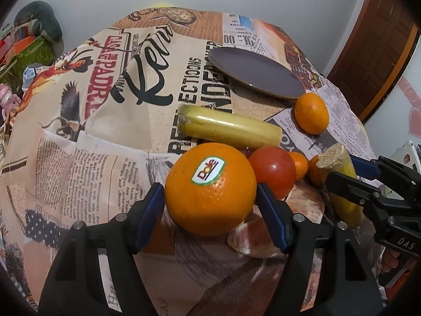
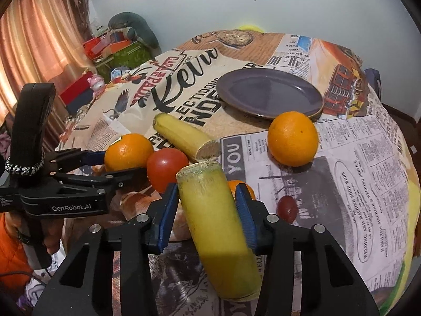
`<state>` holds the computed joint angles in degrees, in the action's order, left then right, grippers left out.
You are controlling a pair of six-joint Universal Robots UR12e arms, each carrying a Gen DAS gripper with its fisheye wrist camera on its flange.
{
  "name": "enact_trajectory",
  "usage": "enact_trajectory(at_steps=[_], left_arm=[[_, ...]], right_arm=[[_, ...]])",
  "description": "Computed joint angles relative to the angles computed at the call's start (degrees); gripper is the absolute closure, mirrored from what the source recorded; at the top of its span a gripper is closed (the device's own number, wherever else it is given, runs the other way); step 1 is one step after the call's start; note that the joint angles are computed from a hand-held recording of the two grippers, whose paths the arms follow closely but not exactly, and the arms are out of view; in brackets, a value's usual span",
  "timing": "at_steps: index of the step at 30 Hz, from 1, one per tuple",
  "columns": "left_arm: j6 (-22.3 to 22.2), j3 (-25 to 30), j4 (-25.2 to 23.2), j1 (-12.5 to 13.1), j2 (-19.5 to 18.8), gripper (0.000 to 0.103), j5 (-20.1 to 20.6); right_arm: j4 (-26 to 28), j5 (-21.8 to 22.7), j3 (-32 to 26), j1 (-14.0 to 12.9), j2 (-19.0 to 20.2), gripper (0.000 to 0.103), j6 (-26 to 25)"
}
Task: Organize fruits
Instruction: 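Carry the orange onto the grey plate with the left tool while the right tool places the yellow fruit there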
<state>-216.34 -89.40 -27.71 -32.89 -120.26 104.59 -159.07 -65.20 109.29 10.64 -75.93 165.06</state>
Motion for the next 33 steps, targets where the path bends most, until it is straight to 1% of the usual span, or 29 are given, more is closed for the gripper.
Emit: enact_trajectory(at_steps=[1, 3, 9, 12, 17, 24, 29, 33], left_arm=[[0.2, -0.03, 0.21, -0.02, -0.03, 0.032, 0.23], [0.37, -0.21, 0.79, -0.03, -0.03, 0.035, 0.29], [0.54, -0.17, 0.39, -0.26, 0.15, 0.037, 1.16], [-0.04, -0.44, 0.55, -0.42, 0.6, 0.037, 1.41], [-0.22, -0.88, 1.93, -1.06, 1.59, 0.037, 3.97], [1.97, 0.03, 4.22, -2.31, 2.4, 0.037, 8.9], [3.6, 1.22, 5.85, -2.63, 2.37, 0.037, 10.86], [4.99, 2.49, 6.57, -2.58, 1.99, 0.037, 11.62]], right_arm=[[-0.08, 0.09, 0.0, -0.07, -0.02, 0.063, 0.35], [-0.43, 0.16, 0.01, -0.26, -0.05, 0.063, 1.0], [-1.94, 0.15, 0.46, -0.99, -0.64, 0.065, 3.14], [-3.31, 0.23, 1.09, -1.45, -1.29, 0.066, 3.83], [-5.97, -0.2, 1.87, -2.08, -2.33, 0.066, 5.18], [-9.03, -0.34, 2.12, -3.21, -3.24, 0.067, 7.78], [-11.56, -0.84, 1.68, -3.81, -3.4, 0.067, 9.43], [-13.56, -1.21, 1.24, -4.2, -3.41, 0.067, 10.01]])
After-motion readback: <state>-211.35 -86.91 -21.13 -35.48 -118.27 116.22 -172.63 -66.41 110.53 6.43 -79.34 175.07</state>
